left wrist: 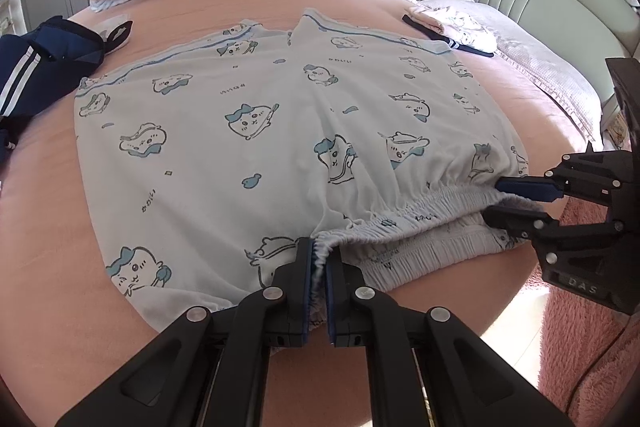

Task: Fold clothes

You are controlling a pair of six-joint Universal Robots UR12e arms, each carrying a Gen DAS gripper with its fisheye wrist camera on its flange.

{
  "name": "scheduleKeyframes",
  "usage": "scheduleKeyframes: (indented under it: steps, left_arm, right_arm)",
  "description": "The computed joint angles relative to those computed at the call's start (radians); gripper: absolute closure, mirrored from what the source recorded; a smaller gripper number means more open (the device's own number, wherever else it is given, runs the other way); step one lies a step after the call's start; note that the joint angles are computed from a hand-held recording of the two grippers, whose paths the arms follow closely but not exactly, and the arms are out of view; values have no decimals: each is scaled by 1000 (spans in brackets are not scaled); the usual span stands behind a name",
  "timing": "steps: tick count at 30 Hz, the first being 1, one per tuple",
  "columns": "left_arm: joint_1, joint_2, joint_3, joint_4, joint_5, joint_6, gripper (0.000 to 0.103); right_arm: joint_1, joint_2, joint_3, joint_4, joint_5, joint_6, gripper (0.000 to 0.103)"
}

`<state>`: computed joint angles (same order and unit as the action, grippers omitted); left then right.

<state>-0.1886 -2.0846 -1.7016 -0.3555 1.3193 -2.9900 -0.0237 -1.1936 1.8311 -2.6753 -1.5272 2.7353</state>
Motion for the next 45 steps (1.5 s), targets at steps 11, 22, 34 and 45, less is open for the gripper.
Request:
scheduleKeyframes:
  steps: [11, 22, 34, 45]
  left_arm:
    - [25, -7, 7, 2, -96, -91, 98]
    - [32, -8, 9, -8, -124, -89, 98]
    - [26, 33, -23, -40, -98, -8, 100]
    - [17, 57, -55, 4, -58, 38, 100]
  right_arm:
    - [-25, -44, 23, 70, 95, 0, 78]
    - [-9, -32, 50, -82, -13, 5, 95]
    - [-59, -63, 70, -33, 158, 65, 100]
    - [-74, -72, 84, -27, 182, 72, 100]
